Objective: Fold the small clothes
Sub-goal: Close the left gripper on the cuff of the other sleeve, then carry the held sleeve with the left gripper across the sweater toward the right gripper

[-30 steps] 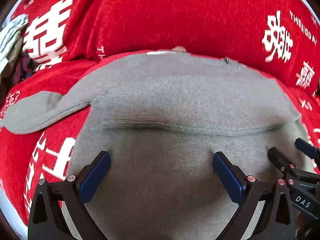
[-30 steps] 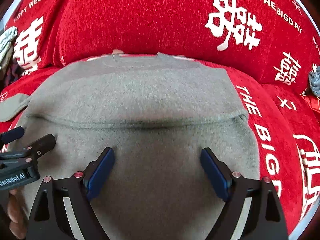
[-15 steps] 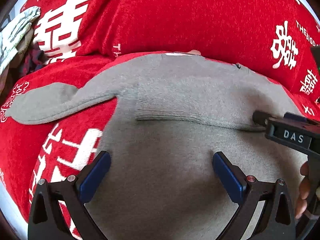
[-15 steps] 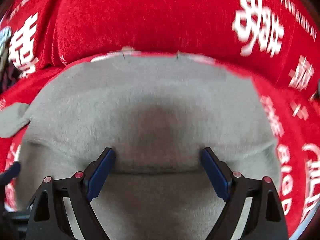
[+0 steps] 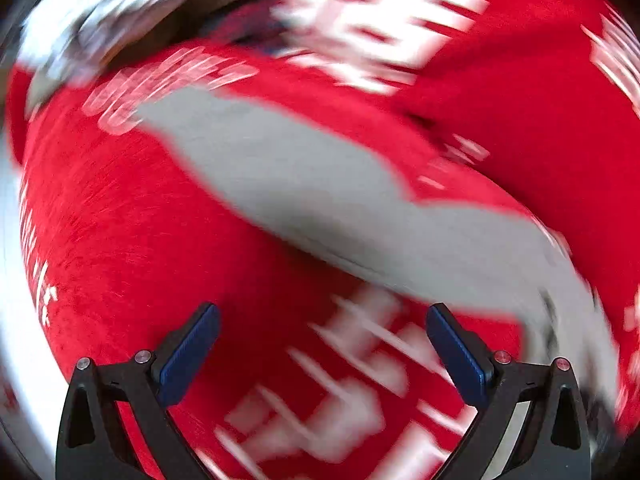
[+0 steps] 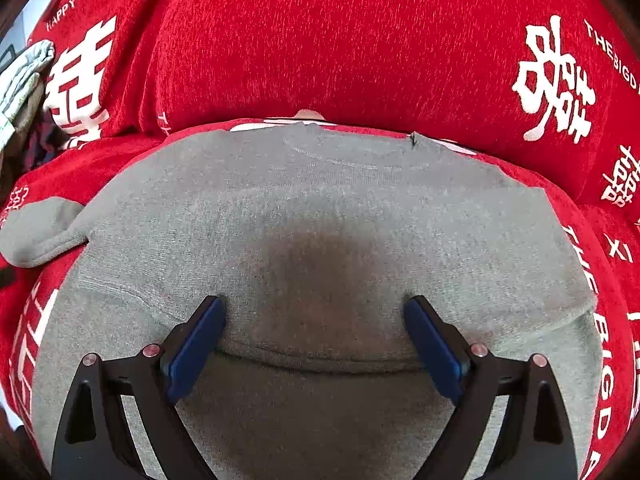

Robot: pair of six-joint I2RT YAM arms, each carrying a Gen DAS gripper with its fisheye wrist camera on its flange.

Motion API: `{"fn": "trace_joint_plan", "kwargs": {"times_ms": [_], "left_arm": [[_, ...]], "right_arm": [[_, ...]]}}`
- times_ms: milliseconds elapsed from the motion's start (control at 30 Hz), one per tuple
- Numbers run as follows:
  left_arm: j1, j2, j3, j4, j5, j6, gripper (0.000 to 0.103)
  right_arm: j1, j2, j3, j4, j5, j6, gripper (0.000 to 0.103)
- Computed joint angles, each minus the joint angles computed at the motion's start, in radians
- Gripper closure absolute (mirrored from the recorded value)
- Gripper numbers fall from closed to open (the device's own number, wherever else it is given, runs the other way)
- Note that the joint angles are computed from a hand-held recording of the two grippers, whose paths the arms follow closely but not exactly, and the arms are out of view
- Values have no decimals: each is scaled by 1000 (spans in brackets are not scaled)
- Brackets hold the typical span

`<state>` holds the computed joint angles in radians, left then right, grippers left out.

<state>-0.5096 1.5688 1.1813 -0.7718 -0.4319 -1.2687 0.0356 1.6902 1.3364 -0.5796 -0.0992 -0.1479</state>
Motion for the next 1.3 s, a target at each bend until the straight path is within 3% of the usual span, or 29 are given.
{"fn": "trace_joint_plan", "kwargs": {"times_ms": [67,100,133,200,367,467,500,533,567,633,833,967,1100,1300], "left_arm": [[77,-80,-92,108,8,43,1],[110,-73,-71,92,8,57,1],[148,-65,-56,91,35,84,0],[267,-67,-88,195,162,141,0],[402,-37,-87,311,247,173,0],[446,-73,-173,467,304,213,2],[459,-100,-222,530,310,207,30],[498,-98,-252,578,373,206,84],[543,-81,-283,626,480,186,93],[591,-118,-408,804,562,129,94],[491,-246,-370,637,328,197,94],[394,-270,-264,475,144,268,94],[355,-295,-237,390,66,284,94],[345,-295,-198,324,62,294,94]], "right_arm": [[5,-3,0,1,9,2,9],[7,-2,1,1,12,3,9],[7,-4,-3,4,12,3,9],[5,-4,-4,5,10,2,9],[2,-6,-7,6,3,2,9],[2,-7,-9,8,3,3,9],[2,-8,-10,9,3,3,9],[3,-8,-11,9,3,4,9],[2,-8,-12,10,2,4,9],[4,-8,-12,10,4,4,9],[24,-29,-12,8,49,4,9],[101,-42,2,61,90,6,9],[213,113,221,-36,115,16,9],[371,499,734,-359,171,55,9]]}}
